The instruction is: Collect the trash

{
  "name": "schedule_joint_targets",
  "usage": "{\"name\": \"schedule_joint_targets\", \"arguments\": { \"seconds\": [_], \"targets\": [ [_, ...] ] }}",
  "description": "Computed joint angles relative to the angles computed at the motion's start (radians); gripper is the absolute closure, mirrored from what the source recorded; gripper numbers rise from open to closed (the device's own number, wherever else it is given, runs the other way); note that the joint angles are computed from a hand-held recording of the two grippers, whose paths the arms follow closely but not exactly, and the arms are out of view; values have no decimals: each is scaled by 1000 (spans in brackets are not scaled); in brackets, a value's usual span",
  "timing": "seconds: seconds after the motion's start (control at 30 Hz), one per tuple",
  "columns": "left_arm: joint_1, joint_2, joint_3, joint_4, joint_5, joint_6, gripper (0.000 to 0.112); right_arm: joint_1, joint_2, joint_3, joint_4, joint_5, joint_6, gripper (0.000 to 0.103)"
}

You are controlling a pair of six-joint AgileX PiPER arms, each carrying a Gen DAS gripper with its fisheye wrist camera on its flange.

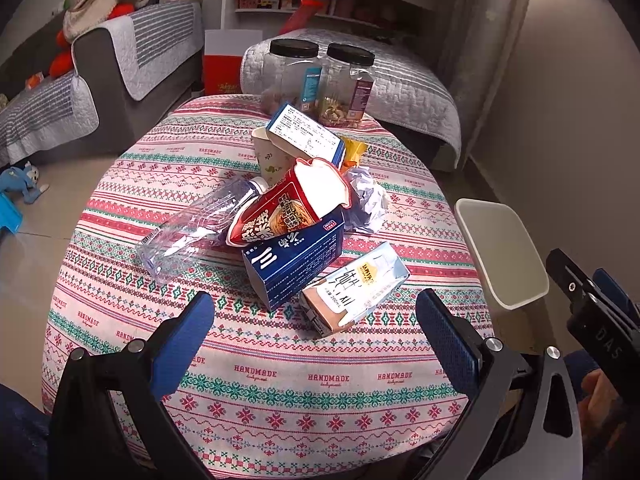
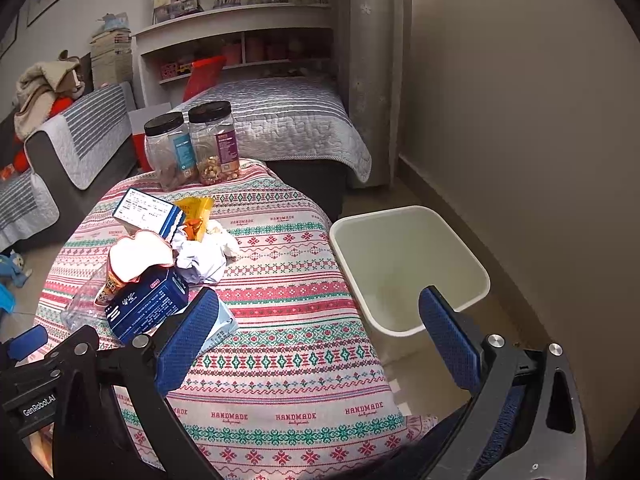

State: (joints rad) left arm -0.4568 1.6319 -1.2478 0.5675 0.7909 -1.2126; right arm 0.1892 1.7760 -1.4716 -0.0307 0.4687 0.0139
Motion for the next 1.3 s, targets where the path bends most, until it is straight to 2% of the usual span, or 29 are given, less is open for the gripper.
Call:
{"name": "schedule_joint_targets", "arguments": {
  "seconds": [0.5, 0.7, 0.83, 1.0, 1.17, 1.23, 1.3],
  "targets": [
    [4, -5, 6, -14, -14, 14, 15, -1, 4, 8, 5, -10, -3, 7],
    [14, -2, 4, -28, -7, 26, 15, -15, -14, 38, 152, -40, -133, 7],
    [38, -16, 21, -45, -15, 38, 15, -17, -16, 46, 190, -51, -157, 7],
    [78, -46, 36, -36, 28, 75, 15, -25, 31, -13, 208, 19, -149, 7],
    [145, -75, 13, -84, 52, 209, 15, -19, 116, -157, 256, 160, -207, 7],
    [180, -75, -16, -145, 42, 310, 15, -18, 172, -256, 306, 243, -253, 7],
    [214, -52, -53, -220, 31, 434, 15, -28, 264, -404, 374, 371, -286, 7]
  ]
}}
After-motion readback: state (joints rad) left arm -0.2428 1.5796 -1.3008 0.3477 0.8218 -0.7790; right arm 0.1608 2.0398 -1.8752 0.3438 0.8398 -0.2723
